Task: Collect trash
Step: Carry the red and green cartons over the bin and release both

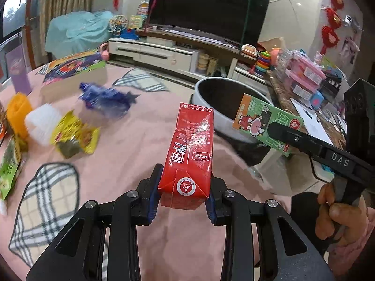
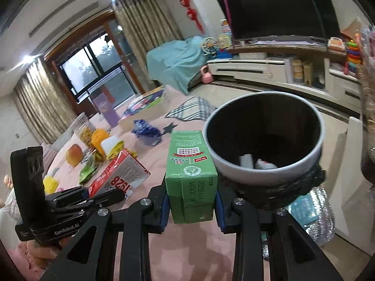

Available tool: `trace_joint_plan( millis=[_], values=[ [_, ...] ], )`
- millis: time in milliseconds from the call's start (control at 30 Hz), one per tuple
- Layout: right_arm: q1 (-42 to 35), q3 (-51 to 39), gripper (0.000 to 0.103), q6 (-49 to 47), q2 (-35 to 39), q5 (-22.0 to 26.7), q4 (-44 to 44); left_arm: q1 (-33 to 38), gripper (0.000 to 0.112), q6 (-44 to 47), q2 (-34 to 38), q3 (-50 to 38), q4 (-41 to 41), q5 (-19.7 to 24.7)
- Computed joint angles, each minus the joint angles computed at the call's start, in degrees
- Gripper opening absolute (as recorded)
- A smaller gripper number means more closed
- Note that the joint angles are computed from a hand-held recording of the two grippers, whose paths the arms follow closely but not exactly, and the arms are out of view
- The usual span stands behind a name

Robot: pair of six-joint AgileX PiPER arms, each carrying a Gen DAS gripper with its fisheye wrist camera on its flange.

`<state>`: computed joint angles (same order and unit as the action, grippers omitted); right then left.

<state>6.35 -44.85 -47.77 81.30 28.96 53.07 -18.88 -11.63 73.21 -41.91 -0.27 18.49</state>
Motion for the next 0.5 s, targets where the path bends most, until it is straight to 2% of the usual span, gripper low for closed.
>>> trace_joint_plan(
  millis=[167,500],
  values=[
    [-3.14,-1.68,0.031,0.23,1.03,0.46,-0.97,-3.08,0.031,-4.26,4.08,-4.86,4.12,0.99],
    [-7.37,-6.54,0.031,2.15,5.23,1.39,-4.02,-6.4,0.031,-6.22,12.25,-15.05,7.09,4.35]
  ],
)
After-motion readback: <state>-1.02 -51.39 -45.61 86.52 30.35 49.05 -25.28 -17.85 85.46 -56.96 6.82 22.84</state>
